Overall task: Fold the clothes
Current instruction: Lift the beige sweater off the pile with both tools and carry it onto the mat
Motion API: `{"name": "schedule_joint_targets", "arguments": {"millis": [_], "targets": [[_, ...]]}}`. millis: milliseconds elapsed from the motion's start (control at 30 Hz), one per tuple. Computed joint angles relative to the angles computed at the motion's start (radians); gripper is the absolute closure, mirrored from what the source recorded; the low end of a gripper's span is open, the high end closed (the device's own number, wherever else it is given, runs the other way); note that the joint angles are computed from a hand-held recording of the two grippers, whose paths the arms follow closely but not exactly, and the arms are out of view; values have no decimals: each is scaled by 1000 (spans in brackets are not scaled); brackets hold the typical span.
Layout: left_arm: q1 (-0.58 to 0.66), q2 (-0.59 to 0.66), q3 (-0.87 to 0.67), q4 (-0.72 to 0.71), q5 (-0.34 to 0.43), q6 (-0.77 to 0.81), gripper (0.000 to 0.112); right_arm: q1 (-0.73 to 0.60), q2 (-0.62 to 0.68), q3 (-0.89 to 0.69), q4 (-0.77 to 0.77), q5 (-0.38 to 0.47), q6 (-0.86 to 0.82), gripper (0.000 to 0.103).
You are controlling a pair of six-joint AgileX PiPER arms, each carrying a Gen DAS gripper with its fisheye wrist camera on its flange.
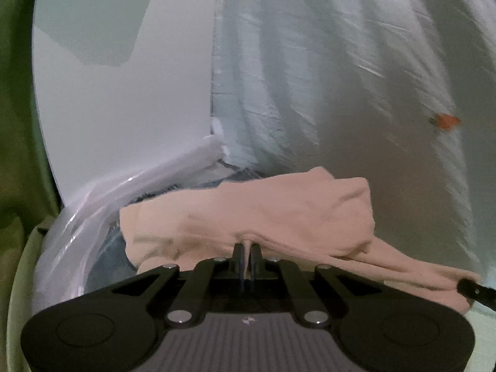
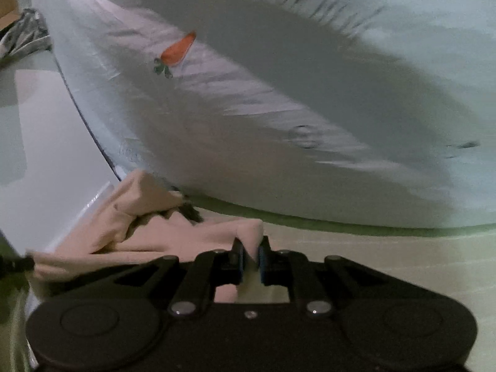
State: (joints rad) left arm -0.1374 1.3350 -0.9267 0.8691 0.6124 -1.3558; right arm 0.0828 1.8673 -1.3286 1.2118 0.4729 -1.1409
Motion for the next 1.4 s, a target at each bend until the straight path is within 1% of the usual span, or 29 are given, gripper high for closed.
{"name": "schedule_joint_targets", "arguments": {"millis": [133, 200, 267, 333, 400, 467, 533, 633, 700, 733, 767, 800, 833, 867, 900, 933, 967, 1100, 1167, 1267, 1333, 1400], "targets": [[-242, -33, 31, 32, 129, -170, 108, -189, -127, 183, 80, 75, -194, 94], [-392, -14, 27, 42, 199, -273, 108, -291, -163, 233, 75, 120, -264, 94], [-538, 40, 2, 29, 248, -378, 108, -412, -164, 248, 50, 163, -347, 94], [-664, 119, -44, 3, 271, -470, 108, -538, -139, 230, 3, 220, -387, 94], [-765, 217, -113, -26, 277, -541, 108, -665, -98, 179, -54, 275, -407, 94], [-840, 322, -202, -59, 290, -589, 108, -784, -27, 87, -103, 316, -430, 94], [-884, 411, -294, -96, 302, -602, 108, -872, 50, -19, -147, 341, -423, 93], [-925, 528, -441, -123, 343, -592, 105, -960, 188, -234, -234, 385, -320, 93], [-936, 588, -527, -144, 362, -563, 96, -1003, 294, -409, -297, 431, -222, 92], [-936, 617, -568, -155, 366, -542, 89, -1006, 320, -455, -325, 444, -192, 90], [-937, 650, -615, -167, 374, -517, 83, -1012, 344, -489, -349, 457, -174, 88], [-936, 691, -673, -187, 387, -478, 81, -1018, 368, -525, -373, 471, -155, 84], [-924, 730, -732, -211, 398, -425, 73, -1024, 392, -560, -396, 486, -137, 73], [-916, 761, -779, -231, 414, -382, 65, -1032, 399, -556, -400, 487, -139, 60], [-914, 791, -823, -243, 438, -349, 61, -1041, 406, -552, -404, 488, -141, 54], [-915, 818, -864, -252, 466, -323, 53, -1049, 413, -549, -409, 490, -143, 45], [-911, 842, -903, -262, 492, -294, 50, -1057, 421, -547, -415, 491, -143, 41], [-880, 905, -1012, -303, 527, -194, 45, -1076, 434, -523, -448, 505, -106, 37], [-861, 928, -1051, -316, 521, -124, 41, -1072, 418, -485, -452, 484, -107, 33], [-827, 986, -1139, -336, 545, -5, 39, -1040, 425, -483, -466, 436, -79, 32], [-799, 1015, -1180, -356, 535, 65, 39, -1024, 431, -486, -475, 409, -60, 32], [-768, 1038, -1207, -388, 499, 146, 37, -1002, 454, -519, -503, 390, -10, 32]]}}
